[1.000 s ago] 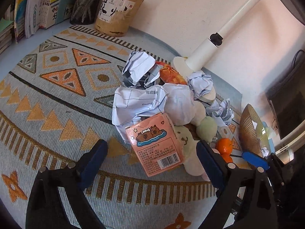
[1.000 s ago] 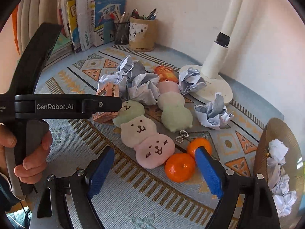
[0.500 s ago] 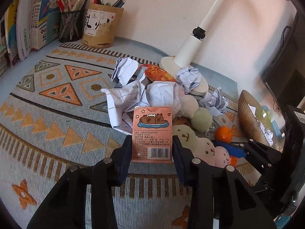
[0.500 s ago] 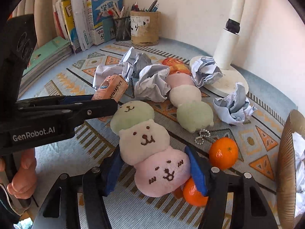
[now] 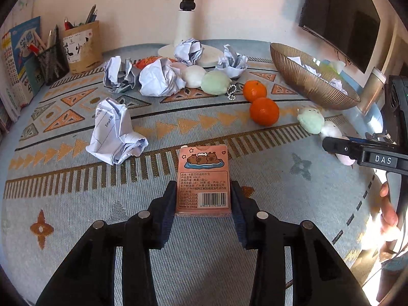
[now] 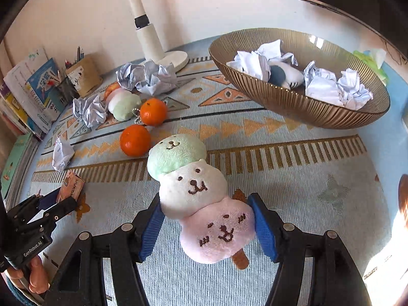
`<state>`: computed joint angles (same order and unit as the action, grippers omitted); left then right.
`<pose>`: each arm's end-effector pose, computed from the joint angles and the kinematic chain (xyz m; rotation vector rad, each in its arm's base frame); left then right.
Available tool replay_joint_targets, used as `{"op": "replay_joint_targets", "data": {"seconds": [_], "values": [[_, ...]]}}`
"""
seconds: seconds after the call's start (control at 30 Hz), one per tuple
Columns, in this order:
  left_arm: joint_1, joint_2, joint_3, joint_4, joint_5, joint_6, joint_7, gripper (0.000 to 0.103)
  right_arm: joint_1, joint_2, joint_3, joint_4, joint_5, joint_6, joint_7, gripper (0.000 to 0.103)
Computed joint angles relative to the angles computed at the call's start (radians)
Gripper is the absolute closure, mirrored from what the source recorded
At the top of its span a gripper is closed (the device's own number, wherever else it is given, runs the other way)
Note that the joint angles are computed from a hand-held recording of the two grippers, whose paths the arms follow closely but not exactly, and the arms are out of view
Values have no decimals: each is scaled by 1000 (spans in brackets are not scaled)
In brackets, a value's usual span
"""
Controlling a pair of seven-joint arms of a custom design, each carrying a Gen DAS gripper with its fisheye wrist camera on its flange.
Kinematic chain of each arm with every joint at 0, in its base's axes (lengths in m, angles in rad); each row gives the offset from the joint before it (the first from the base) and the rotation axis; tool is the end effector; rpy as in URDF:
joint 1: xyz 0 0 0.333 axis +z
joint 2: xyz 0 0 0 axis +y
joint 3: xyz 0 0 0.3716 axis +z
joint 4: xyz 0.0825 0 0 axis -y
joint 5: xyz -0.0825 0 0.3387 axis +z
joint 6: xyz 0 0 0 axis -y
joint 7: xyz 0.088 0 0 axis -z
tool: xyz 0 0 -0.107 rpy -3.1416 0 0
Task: Organize objects
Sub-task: 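Lift and carry the juice box and plush toy over the glass bowl, then open both tools to drop the box and plush into the bowl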
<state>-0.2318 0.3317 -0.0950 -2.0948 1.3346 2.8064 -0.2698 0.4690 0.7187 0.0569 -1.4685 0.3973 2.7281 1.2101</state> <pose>0.5331 -0.2256 0.3673 -2.0853 1.5131 -0.6495 0.6703 0.3578 0.3811 -2.2182 1.2556 -0.1628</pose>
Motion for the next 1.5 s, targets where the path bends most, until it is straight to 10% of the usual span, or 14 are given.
{"op": "replay_joint_targets", "data": {"seconds": [0.3, 0.53, 0.73, 1.2, 1.37, 1.5], "values": [[-25, -15, -11, -8, -67, -78, 13, 21, -43, -33, 53, -81, 60, 71, -187, 21], [-42, 22, -27, 43, -201, -171, 76, 24, 34, 11, -25, -19, -19, 74, -154, 21], [-64, 23, -21, 57, -194, -232, 57, 64, 58, -6, -35, -70, -43, 154, -162, 42], [-125, 64, -1, 362, 56, -180, 20, 66, -243, -135, 322, -60, 372, 474, -482, 43], [-155, 191, 36, 628, 60, -153, 85, 66, -165, -82, 179, 72, 373, 561, -350, 43], [-148, 338, 53, 840, -38, -89, 187, 66, -23, 23, -104, 223, 324, 457, -128, 43]]}}
